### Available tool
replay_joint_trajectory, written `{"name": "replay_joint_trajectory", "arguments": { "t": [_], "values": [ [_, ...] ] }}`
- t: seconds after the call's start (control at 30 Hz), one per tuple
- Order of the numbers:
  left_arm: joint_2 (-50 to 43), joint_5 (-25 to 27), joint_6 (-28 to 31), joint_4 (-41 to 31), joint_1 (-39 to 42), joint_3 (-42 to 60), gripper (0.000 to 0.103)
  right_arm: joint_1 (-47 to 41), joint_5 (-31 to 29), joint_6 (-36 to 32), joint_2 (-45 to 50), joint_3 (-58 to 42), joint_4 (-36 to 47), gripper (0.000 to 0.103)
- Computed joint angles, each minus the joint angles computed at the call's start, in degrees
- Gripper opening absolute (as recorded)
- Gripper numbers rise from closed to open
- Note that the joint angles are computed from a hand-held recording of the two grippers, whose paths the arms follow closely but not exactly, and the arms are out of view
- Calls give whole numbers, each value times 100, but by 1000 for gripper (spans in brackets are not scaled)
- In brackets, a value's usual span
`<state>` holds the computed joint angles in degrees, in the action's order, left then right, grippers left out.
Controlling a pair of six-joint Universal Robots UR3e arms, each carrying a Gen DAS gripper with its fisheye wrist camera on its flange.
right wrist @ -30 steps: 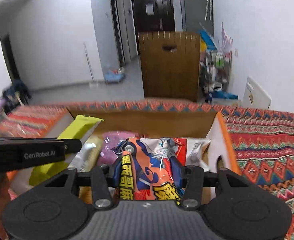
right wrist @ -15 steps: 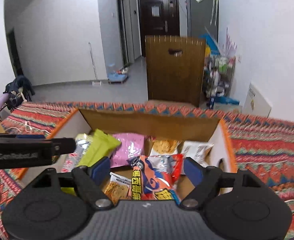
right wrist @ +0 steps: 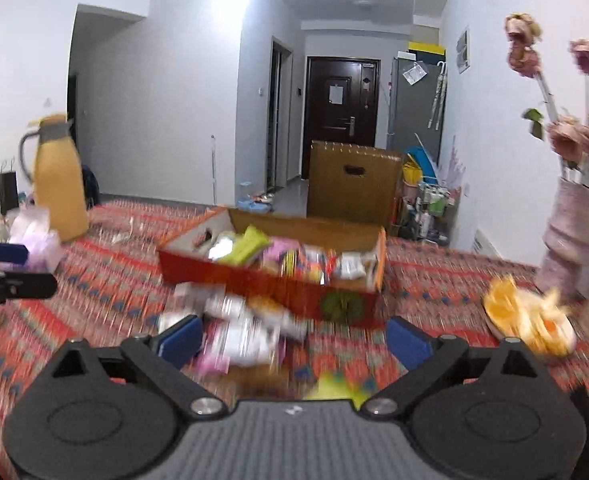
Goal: Organize snacks
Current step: 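Withdraw both tools from the box back toward the snack pile, then grasp a white packet with the left tool while the right tool grasps a yellow-white bar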
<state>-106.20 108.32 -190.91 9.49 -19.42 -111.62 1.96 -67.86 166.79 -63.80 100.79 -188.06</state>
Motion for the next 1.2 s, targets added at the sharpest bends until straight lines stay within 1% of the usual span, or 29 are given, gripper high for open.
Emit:
{"name": "replay_joint_trajectory", "arguments": {
  "t": [0.07,0.1,0.17,0.27,0.3,0.37,0.4,0.5,0.57,0.67,0.73,0.8,0.83,0.93,1.0,1.07,1.1,1.17,1.2],
  "values": [
    [186,530,-383,110,-455,-494,99,-61,-107,19,-424,1139,-676,98],
    [257,691,-530,208,-610,-723,99,-49,-164,55,-606,1566,-872,99],
    [429,1001,-993,98,-947,-1055,99,-122,-154,64,-1084,2636,-1337,99],
    [845,972,-1484,-50,-1194,-1643,99,-183,-144,140,-1471,3691,-1775,99],
    [913,1036,-1598,-129,-1301,-1748,99,-166,-177,168,-1603,3990,-1871,99],
    [949,1306,-1752,-252,-1546,-1870,99,-176,-195,86,-1813,4433,-1962,99],
    [965,1439,-1821,-280,-1649,-1937,99,-286,-100,-27,-2020,4646,-1921,99],
    [1114,1481,-1954,-368,-1706,-2114,99,-438,18,-216,-2354,5007,-1863,99],
    [1131,1489,-2018,-419,-1698,-2108,99,-453,-32,-218,-2419,5060,-1923,99],
    [1083,1378,-1984,-374,-1606,-2064,99,-513,5,-97,-2290,4948,-1941,99],
    [1013,1220,-1906,-345,-1470,-2017,99,-470,-10,-31,-2049,4697,-1876,99],
    [895,994,-1819,-370,-1257,-1892,99,-333,-160,79,-1713,4287,-1729,99],
    [819,890,-1770,-381,-1147,-1796,99,-227,-279,166,-1487,3955,-1578,97],
    [566,497,-1601,-411,-693,-1376,99,-81,-361,407,-869,3033,-1258,94],
    [255,142,-1439,-295,-329,-966,99,0,-368,585,-358,2197,-934,91],
    [-218,-56,-1362,-405,-50,-321,99,54,-306,803,265,1215,-560,88],
    [-522,-124,-1314,-527,67,100,99,65,-248,886,559,778,-424,86],
    [-1175,-375,-1039,-763,299,994,99,208,-442,919,1133,-219,113,71],
    [-1531,-457,-933,-977,385,1533,98,282,-580,897,1345,-616,356,66]
  ]
}}
